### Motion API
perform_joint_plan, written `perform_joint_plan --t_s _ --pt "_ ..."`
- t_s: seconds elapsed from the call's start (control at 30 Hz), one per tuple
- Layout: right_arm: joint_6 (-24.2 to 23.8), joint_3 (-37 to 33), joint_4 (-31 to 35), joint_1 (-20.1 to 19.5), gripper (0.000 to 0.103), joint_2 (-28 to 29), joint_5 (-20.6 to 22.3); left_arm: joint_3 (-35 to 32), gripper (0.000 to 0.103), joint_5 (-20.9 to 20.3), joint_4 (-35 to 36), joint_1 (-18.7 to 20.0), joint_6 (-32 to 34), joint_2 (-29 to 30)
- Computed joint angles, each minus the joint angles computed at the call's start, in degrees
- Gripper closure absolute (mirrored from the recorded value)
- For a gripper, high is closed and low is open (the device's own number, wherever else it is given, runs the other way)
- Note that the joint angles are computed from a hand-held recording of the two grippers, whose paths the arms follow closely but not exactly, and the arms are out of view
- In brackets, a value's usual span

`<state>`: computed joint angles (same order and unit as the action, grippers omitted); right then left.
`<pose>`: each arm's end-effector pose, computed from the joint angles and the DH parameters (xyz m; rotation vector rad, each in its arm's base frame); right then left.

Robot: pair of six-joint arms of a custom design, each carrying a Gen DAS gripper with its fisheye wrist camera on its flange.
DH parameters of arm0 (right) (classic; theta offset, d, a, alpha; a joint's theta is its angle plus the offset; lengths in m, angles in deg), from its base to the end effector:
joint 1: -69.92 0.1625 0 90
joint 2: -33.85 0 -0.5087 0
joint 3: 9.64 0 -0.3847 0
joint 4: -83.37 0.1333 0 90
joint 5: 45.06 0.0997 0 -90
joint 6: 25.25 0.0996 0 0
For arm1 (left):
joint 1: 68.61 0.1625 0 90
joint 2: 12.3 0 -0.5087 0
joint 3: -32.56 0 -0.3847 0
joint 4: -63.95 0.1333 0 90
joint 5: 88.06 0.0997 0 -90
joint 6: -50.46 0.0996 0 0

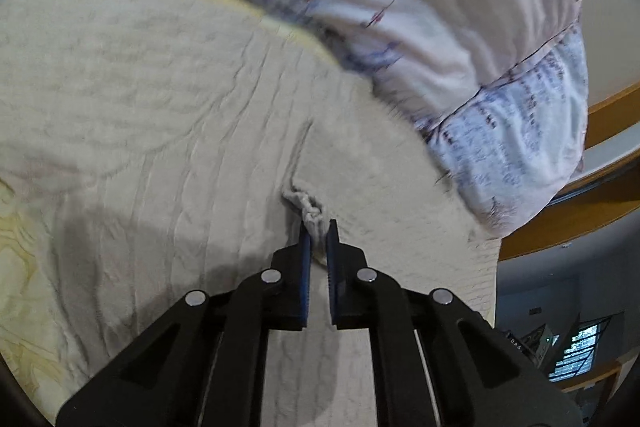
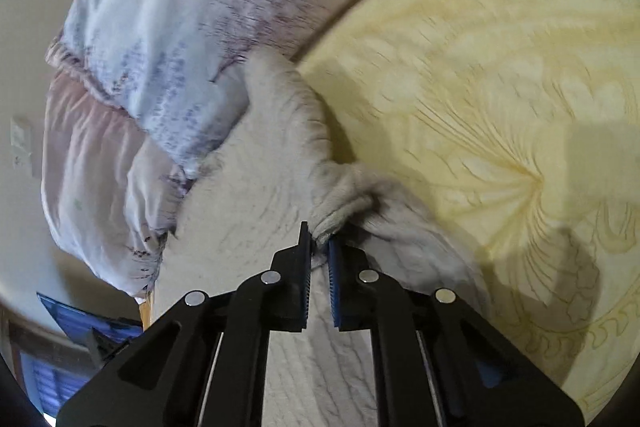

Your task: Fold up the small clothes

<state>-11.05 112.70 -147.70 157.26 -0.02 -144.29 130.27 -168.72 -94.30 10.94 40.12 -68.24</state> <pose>0.0907 -0.5761 0.0809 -0.5134 -2.7134 1.3793 0.0191 -0.7203 0.2842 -0.0544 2.9786 -0.7332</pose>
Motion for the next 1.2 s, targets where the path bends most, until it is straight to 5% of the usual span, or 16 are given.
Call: perform_joint_plan --t_s 0.13,0.2,0.27,0.5,0.63,0.7,0.83,0.93,1.2 --pt "-1.42 0.67 -5.55 0.07 0.078 -0.04 -0.41 0.04 0.087 0.07 0.21 -0.35 1.83 -0.1" --pt "-2.05 -0.07 -6.11 -1.03 0.078 -0.43 3.16 -0.13 0.079 -0.03 0.13 -0.63 2.08 0.1" --pt "-0.46 -0.63 -5.01 -2.07 0.095 -0.86 4.71 0.05 0.077 0.73 -0.63 -1.14 2.43 0.33" --pt "4.04 0.88 -6.49 -3.06 0.094 -0.49 1.78 0.37 0.077 1.03 -0.89 -1.47 3.5 0.45" --pt "0.73 2.13 -11.71 1.35 0.053 -0.21 -8.2 0.53 0.07 0.64 -0.56 -0.91 2.55 -0.98" --pt "-4.31 1.58 -13.89 3.43 0.052 0.21 -10.5 1.17 0.067 0.36 -1.07 -0.65 2.64 -2.19" --pt "-12.55 -1.26 -2.32 6.24 0.046 -0.66 -6.99 3.64 0.058 1.13 -3.8 0.01 4.07 -5.91" --pt "-16.55 -4.83 5.21 8.51 0.045 0.89 -8.37 5.69 0.051 4.56 -6.63 0.51 5.21 -9.03" --pt "-16.94 -6.89 11.35 8.79 0.04 2.9 -6.31 4.9 0.051 11.96 -8.7 5.46 0.31 -13.76"
